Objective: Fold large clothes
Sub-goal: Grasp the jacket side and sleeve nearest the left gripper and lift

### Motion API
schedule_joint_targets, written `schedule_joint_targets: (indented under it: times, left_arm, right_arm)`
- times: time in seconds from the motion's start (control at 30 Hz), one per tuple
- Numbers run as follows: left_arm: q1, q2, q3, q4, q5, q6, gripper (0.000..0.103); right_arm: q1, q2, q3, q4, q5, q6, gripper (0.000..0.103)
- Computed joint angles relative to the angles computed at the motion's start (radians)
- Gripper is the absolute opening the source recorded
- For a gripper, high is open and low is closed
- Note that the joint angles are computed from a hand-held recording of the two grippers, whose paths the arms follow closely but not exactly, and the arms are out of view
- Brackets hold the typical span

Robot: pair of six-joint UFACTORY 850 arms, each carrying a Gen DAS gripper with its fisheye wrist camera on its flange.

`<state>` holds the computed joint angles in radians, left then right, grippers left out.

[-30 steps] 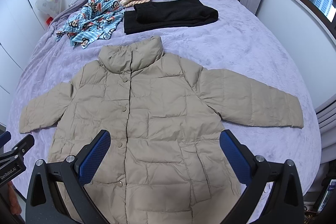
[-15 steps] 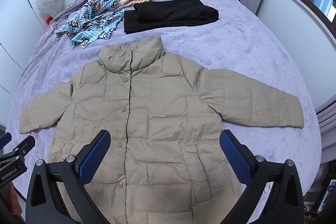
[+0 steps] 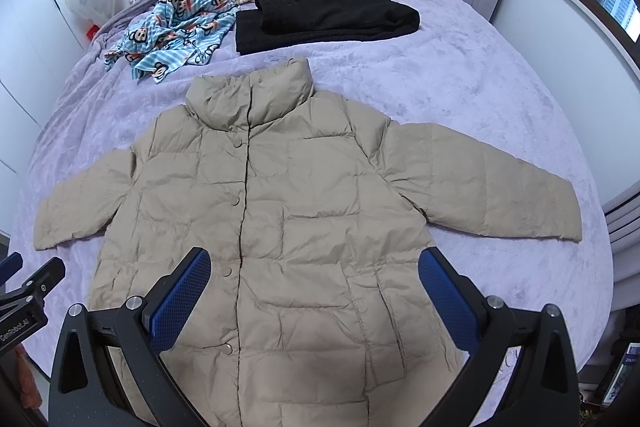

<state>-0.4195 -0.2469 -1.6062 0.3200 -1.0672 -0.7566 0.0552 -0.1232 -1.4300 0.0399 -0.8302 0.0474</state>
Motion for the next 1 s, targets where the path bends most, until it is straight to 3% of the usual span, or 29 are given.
schedule_joint_targets:
  times: [0.17, 0.3, 0.47, 0.63, 0.77, 1.0]
  left_arm:
    - [0.066, 0.039, 0.093, -0.116, 0.082, 0.040, 0.103]
    - [0.158, 0.090, 0.209, -0.226, 0.200, 0.086, 0.103]
    - [0.310, 0.145, 0.363, -0.357, 0.398, 0.148, 0.103]
    - [0.471, 0.122, 0.461, -0.631, 0.546, 0.323, 0.103]
    - [0.562, 0.060, 0.487, -0.840, 0.605, 0.472, 0.103]
    - [0.645, -0.047, 0.424, -0.967, 0.650, 0.590, 0.103]
  right_arm:
    - [0.008, -0.032, -0.007, 0.015, -0.036, -0.001, 0.103]
    - [0.017, -0.064, -0.004, 0.069, -0.065, -0.008, 0.103]
    - [0.066, -0.105, -0.002, 0.076, -0.067, 0.008, 0.103]
    - [0.121, -0.149, -0.002, 0.107, -0.056, -0.010, 0.103]
    - [0.163, -0.185, -0.010, 0.117, -0.044, -0.022, 0.103]
    - [0.218, -0.242, -0.051, 0.176, 0.011, -0.060, 0.103]
